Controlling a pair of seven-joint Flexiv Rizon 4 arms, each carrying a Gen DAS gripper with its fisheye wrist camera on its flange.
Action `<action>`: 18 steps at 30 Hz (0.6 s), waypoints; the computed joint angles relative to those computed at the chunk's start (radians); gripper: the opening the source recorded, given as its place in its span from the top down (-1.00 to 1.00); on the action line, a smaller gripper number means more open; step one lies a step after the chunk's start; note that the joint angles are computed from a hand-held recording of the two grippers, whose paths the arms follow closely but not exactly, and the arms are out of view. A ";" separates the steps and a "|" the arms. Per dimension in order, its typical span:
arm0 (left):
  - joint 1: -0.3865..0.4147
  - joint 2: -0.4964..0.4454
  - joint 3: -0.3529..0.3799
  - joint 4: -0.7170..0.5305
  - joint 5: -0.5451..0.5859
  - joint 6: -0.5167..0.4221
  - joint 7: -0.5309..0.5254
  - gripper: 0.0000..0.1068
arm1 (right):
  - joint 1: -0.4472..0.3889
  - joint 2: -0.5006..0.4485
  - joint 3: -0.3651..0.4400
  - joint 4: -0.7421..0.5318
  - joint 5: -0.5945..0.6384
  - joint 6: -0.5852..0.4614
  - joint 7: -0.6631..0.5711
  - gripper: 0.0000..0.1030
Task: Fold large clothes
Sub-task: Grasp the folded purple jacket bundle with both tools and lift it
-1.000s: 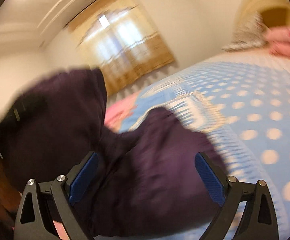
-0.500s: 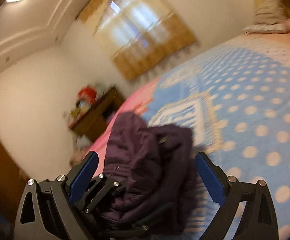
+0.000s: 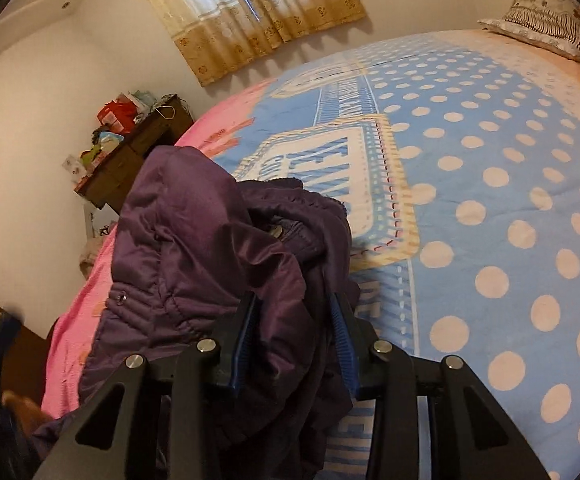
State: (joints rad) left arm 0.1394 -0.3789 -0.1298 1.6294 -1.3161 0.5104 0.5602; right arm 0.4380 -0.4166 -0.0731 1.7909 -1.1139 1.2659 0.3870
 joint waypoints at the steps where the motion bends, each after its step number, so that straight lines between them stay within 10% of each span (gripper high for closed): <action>1: -0.023 -0.024 -0.004 -0.027 0.000 0.070 -0.031 -0.52 | 0.006 0.000 0.003 -0.005 0.008 -0.028 -0.009 0.26; 8: -0.064 -0.113 -0.049 -0.086 0.113 0.312 -0.238 -0.70 | 0.127 0.077 0.056 -0.091 -0.005 -0.531 -0.001 0.06; 13: -0.091 -0.087 -0.076 -0.035 0.063 0.449 -0.228 -0.84 | 0.070 0.064 0.025 -0.143 -0.490 -0.264 0.513 -0.48; 18: -0.068 -0.142 -0.089 -0.098 0.067 0.458 -0.274 -0.85 | 0.013 -0.060 0.053 -0.224 -0.382 -0.199 0.495 -0.48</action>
